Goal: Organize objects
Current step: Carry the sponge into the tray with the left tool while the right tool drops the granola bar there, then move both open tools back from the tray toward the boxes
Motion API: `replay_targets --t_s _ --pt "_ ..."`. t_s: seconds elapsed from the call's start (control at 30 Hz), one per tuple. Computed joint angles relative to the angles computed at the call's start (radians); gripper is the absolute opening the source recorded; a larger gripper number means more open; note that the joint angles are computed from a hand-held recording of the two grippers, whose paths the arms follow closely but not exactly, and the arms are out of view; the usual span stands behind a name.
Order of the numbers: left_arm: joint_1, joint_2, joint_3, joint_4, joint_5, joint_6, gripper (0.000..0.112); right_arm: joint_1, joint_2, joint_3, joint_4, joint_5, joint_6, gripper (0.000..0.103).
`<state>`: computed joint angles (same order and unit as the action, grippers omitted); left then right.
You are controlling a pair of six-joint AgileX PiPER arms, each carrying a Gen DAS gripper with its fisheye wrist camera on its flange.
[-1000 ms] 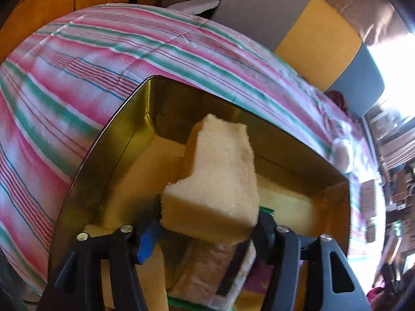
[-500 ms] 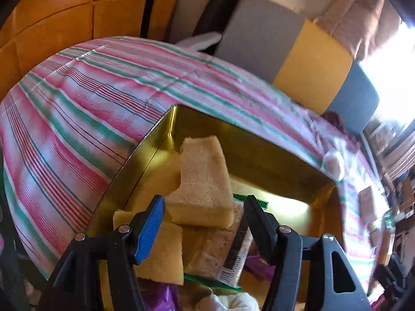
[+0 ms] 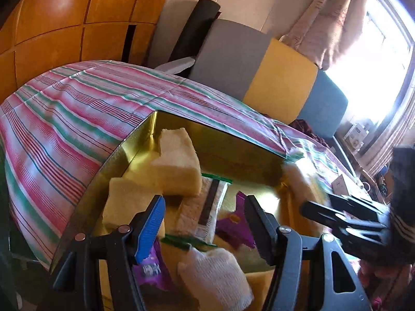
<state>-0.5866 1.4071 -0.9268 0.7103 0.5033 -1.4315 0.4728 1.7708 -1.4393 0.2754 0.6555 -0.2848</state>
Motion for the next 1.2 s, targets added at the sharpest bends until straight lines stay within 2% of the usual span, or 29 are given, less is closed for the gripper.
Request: replay_targets --t_s 0.1,0.27,0.37,0.47,0.57,0.8,0.93,1.2 --pt "0.013 0.0 -0.001 -0.052 0.008 0.051 0.064 0.038 0.082 -0.107 -0.106 0.056 0.105 0.047" --pt "0.039 -0.007 0.024 -0.076 0.013 0.025 0.064 0.072 0.249 -0.331 -0.252 0.176 0.196 0.047" --pt "0.041 -0.014 0.031 -0.08 0.027 0.024 0.064 0.075 0.335 -0.455 -0.271 0.237 0.202 0.047" --pt "0.049 -0.017 0.036 -0.09 0.016 0.023 0.064 0.077 0.379 -0.519 -0.257 0.251 0.191 0.049" --pt "0.047 -0.017 0.034 -0.089 0.019 0.025 0.064 0.085 0.367 -0.506 -0.282 0.221 0.219 0.057" --pt "0.037 -0.011 0.029 -0.12 0.005 0.045 0.064 0.053 0.227 -0.331 -0.186 0.109 0.214 0.063" --pt "0.009 0.001 0.012 -0.103 0.025 0.037 0.064 0.048 0.158 -0.25 -0.16 0.084 0.199 0.065" --pt "-0.018 0.006 -0.003 -0.106 0.051 0.045 0.064 0.072 0.084 -0.165 -0.259 0.074 0.288 0.066"
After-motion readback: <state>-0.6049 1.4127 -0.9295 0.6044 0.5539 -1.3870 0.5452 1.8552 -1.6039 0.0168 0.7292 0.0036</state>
